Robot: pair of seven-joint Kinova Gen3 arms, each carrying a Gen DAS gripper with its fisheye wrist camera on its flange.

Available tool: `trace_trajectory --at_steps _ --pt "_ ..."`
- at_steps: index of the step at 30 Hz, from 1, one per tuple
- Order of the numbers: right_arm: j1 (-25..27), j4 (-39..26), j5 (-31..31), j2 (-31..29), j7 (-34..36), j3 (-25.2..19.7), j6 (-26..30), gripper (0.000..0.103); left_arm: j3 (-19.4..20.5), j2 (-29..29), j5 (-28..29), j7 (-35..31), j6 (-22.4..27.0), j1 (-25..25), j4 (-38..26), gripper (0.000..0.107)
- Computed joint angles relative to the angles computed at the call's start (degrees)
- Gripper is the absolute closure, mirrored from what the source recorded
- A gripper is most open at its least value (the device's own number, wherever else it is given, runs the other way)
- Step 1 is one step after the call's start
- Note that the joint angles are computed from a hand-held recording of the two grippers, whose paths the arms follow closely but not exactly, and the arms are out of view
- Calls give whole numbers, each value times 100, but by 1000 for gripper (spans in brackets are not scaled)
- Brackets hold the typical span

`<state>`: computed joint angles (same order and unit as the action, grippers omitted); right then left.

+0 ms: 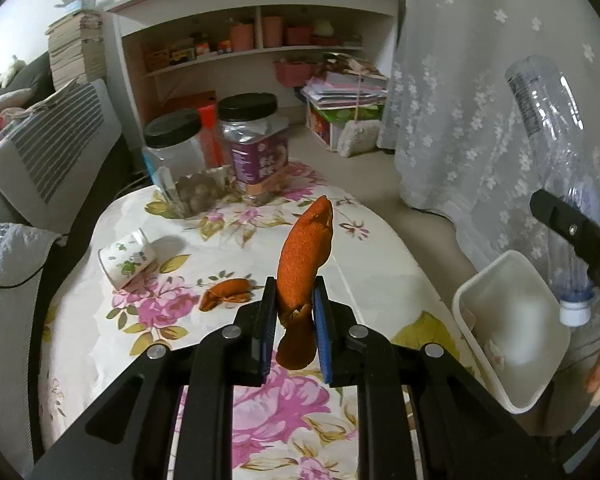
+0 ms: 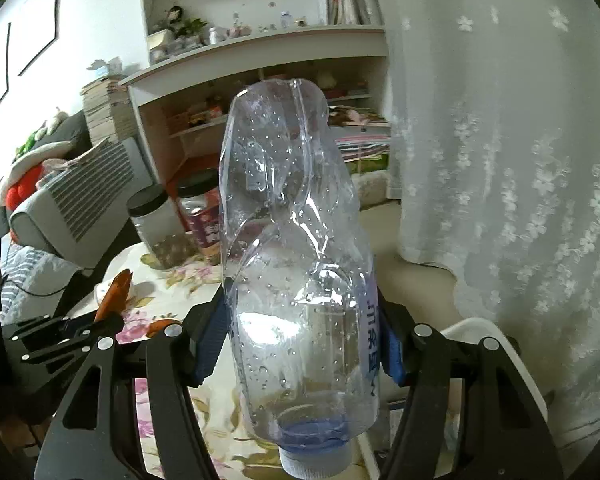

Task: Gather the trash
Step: 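Carry the clear plastic bottle with the right gripper to the white bin and release, then lower the orange peel into the white bin and open the left gripper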

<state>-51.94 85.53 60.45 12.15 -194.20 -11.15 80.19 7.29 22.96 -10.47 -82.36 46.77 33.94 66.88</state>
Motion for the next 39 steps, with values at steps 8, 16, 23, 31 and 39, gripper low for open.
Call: trace_trajectory --at_steps 8,16,23,31,39 --pt "26 438 -150 -327 -402 -169 432 43 93 -26 -34 -101 -60 201 80 90" --pt "152 913 -392 -704 -932 -465 955 43 216 12 22 -242 -37 441 71 90" --pt "412 1409 -842 -1111 -1645 -781 1291 28 286 178 119 -255 85 718 -72 90" --pt "524 1738 -1222 -1423 -2367 -1115 1917 9 362 550 257 -256 360 1189 -669 90" --pt "779 2064 -1702 -1838 -3141 -1421 2265 7 447 1109 544 -379 912 1624 -1661 87"
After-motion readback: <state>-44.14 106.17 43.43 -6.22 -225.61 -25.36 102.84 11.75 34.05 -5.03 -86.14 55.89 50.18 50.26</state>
